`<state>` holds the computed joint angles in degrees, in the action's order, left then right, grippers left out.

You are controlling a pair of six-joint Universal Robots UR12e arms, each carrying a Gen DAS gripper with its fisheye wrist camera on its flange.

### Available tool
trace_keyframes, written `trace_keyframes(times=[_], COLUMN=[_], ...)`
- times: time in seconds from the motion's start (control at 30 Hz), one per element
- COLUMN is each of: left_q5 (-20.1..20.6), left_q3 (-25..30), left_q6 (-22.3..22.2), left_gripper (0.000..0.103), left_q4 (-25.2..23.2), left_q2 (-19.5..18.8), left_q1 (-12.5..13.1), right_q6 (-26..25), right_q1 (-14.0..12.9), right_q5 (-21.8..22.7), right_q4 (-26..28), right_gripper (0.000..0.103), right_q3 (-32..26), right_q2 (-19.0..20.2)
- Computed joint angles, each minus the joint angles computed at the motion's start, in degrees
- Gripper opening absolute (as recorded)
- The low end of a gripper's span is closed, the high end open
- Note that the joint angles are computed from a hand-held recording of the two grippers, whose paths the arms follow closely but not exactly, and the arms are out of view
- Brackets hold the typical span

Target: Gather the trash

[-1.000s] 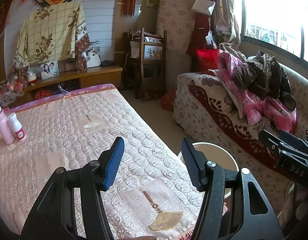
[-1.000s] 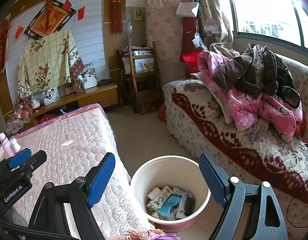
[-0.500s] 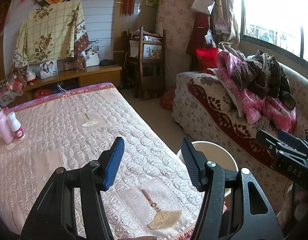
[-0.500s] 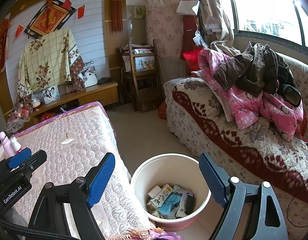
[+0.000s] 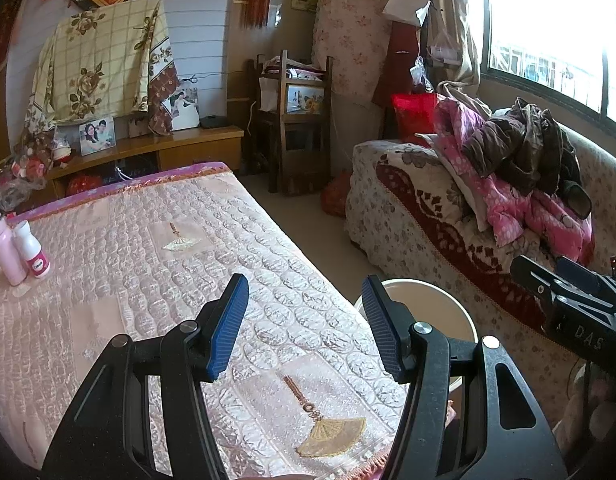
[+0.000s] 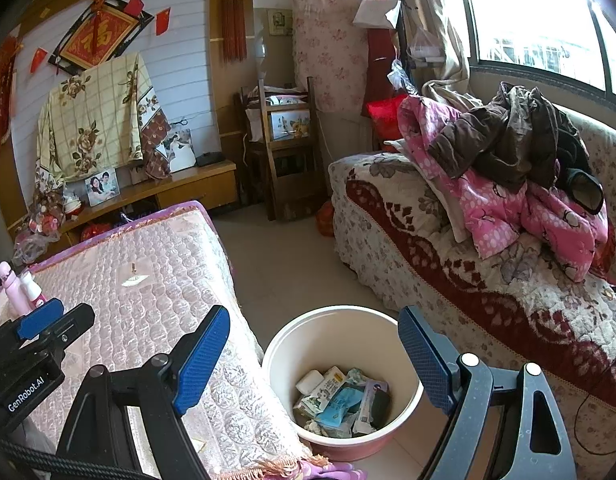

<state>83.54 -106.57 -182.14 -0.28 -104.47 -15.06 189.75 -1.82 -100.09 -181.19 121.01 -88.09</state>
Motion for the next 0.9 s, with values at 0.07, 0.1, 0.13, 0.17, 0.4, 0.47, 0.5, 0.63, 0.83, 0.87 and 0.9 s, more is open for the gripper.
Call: trace_keyframes(times=[0.07,0.1,0.13,0.17,0.4,0.47,0.5,0.63,0.83,0.87,0.9], left_q5=[0.0,0.0,-0.1,-0.2,-0.9,-0.7,-0.8,-1.1,-0.8,-0.8,-1.0], left_q3=[0.0,-0.1,0.0,0.0,-0.1,-0.2,-0.2,-0.3,-0.3,-0.4,-0.4], left_q6=[-0.1,-0.2,-0.2,-0.3,-0.6,-0.7,-0.7,-0.8,-0.9,-0.9,-0.9], left_gripper=[0.058,0.058,0.058,0.058,0.058,0.058,0.058,0.058,0.058,0.058,0.058], left_q4=[0.0,0.0,0.0,0.0,-0.7,-0.7,-0.7,-0.7,-0.2,-0.3,-0.4], left_q2=[0.0,0.0,0.0,0.0,0.0,0.0,0.0,0.0,-0.2,-0.1,-0.1], left_q1=[0.0,0.0,0.1,0.1,0.6,0.7,0.8,1.0,1.3,1.4,1.6], right_q6=[-0.1,-0.1,-0.2,-0.2,-0.3,-0.4,-0.4,-0.7,-1.0,-1.0,-1.1], right_q1=[0.0,0.1,0.1,0.1,0.4,0.5,0.5,0.6,1.0,1.1,1.2], right_q5=[0.1,0.1,0.1,0.1,0.1,0.0,0.1,0.3,0.2,0.2,0.3], right_q4=[0.0,-0.1,0.0,0.1,1.2,1.1,1.1,1.6,2.0,2.1,2.2], right_gripper=[0.084,0.084,0.084,0.084,0.084,0.084,0.084,0.084,0.085,0.085,0.085], right_q3=[-0.1,-0.2,-0.2,-0.3,-0.9,-1.0,-1.0,-1.3,-1.6,-1.8,-1.9], right_q2=[0.1,0.2,0.3,0.2,0.4,0.6,0.6,0.8,1.1,1.2,1.3])
